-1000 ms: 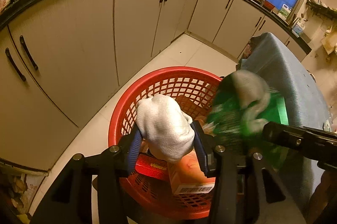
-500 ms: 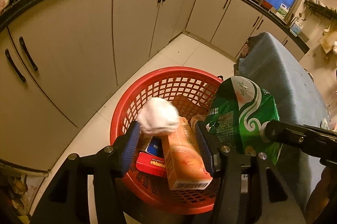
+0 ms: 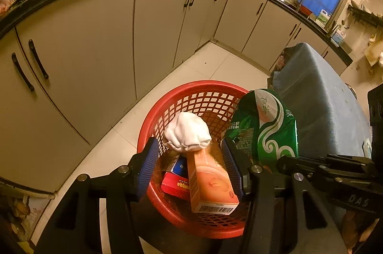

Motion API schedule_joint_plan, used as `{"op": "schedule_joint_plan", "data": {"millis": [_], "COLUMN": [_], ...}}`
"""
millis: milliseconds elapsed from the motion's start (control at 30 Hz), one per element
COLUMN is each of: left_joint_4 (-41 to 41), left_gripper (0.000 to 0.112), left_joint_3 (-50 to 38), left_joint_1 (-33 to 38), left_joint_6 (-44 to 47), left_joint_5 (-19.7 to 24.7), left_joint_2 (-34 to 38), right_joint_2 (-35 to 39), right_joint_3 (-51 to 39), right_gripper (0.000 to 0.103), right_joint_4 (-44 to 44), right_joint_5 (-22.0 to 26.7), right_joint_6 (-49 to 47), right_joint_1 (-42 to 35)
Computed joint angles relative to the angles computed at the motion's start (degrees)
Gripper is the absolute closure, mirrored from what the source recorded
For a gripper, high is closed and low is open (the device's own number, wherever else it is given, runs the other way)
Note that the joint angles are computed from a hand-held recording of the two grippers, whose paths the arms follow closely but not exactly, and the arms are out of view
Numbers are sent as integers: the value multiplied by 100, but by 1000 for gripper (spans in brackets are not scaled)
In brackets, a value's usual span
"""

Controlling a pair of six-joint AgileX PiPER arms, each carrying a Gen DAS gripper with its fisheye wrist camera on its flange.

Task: Collect trash
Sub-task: 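Open the left tool to drop the white cloth while the right tool releases the green can, then move both open tools back over the table toward the teal packet and pink bag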

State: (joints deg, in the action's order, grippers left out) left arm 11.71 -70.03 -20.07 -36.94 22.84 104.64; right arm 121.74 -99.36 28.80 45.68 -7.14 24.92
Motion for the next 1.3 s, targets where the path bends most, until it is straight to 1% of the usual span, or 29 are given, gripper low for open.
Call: {"op": "schedule_joint_plan", "data": {"millis": [33,67,133,200,267,400,533,600,633,667,800,867,933,1133,1300], "left_joint_4": [16,33,1,39,92,180,251,355,388,426,692,871,1032,1455,1739], "left_gripper": [59,59,59,59,59,59,59,59,58,57,52,52,51,47,47], "left_joint_3": [-4,12,44,79,98,155,207,183,169,195,256,299,312,327,229], "left_joint_1": [0,-2,1,3,-10,-37,-103,-175,-220,-252,-448,-566,-694,-1125,-1469], "left_joint_6": [-6,-29,-28,-68,-112,-179,-272,-384,-418,-457,-736,-930,-1085,-1503,-1767], "left_joint_5": [12,1,-6,-12,5,37,95,168,209,226,329,395,493,809,1090], "left_joint_2": [-4,-20,-53,-88,-121,-221,-364,-426,-453,-497,-680,-790,-883,-1155,-1290], "right_joint_2": [26,38,-3,-27,-65,-297,-592,-788,-891,-961,-1392,-1650,-1889,-2602,-3146], "right_joint_3": [-61,-76,8,3,-5,138,413,673,813,904,1408,1691,1927,2639,3159], "right_gripper": [91,91,91,89,84,81,73,69,65,63,62,55,52,51,50], "right_joint_4": [-202,-174,142,245,248,293,400,598,691,738,953,1111,1195,1526,1739], "right_joint_5": [34,60,38,136,215,118,0,-102,-144,-171,-337,-426,-505,-596,-577], "right_joint_6": [102,62,-145,-185,-186,-192,-226,-336,-375,-390,-481,-605,-669,-984,-1243], "right_joint_1": [60,46,-51,-121,-136,-128,-187,-282,-338,-372,-518,-595,-666,-978,-1302]}}
